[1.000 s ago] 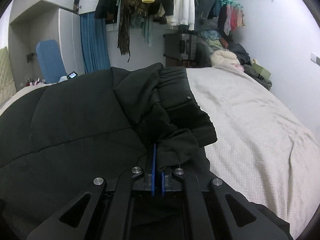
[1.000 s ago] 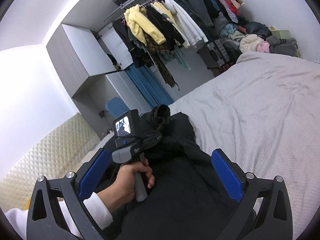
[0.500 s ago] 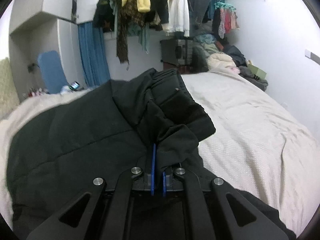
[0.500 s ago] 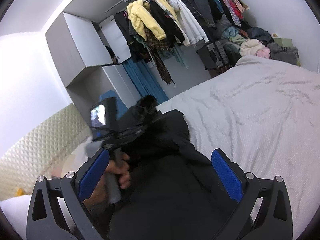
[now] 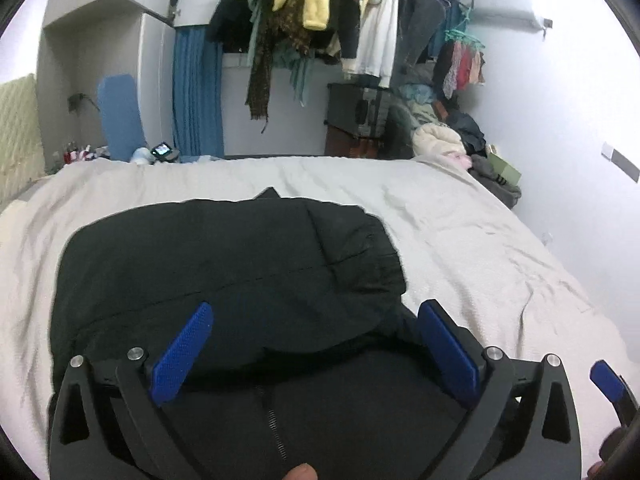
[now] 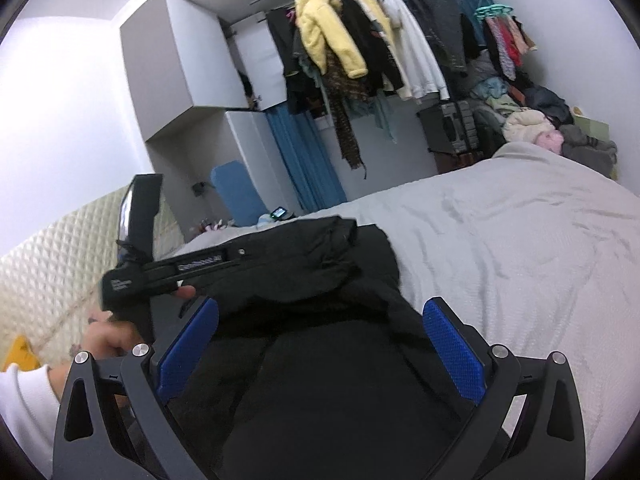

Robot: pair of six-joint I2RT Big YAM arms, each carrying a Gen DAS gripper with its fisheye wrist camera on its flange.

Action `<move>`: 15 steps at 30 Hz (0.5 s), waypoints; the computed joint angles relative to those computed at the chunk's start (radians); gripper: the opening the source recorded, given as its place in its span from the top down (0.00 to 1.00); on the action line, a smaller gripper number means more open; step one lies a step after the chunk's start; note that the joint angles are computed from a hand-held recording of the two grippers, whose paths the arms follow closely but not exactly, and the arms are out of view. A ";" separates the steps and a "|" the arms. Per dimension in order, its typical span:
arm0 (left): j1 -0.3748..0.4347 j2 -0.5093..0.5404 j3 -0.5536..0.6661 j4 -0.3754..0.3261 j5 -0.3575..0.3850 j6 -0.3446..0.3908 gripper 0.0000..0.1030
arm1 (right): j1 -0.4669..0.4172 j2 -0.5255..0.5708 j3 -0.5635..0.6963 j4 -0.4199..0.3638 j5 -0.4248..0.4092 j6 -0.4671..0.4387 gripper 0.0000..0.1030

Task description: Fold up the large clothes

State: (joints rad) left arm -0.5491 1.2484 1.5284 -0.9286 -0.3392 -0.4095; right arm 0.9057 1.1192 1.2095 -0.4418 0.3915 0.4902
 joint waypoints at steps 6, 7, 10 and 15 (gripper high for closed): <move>0.081 -0.085 -0.028 -0.039 -0.010 0.005 0.00 | -0.012 0.084 0.113 -0.009 -0.044 -0.062 0.00; 0.104 -0.097 -0.033 -0.047 -0.019 0.005 0.00 | -0.023 0.125 0.164 -0.025 -0.047 -0.072 0.00; 0.154 -0.120 -0.051 -0.074 -0.068 -0.007 0.00 | -0.045 0.231 0.288 -0.039 -0.086 -0.112 0.00; 0.305 -0.116 -0.088 -0.037 -0.038 0.019 0.00 | -0.099 0.475 0.561 -0.133 -0.204 -0.191 0.33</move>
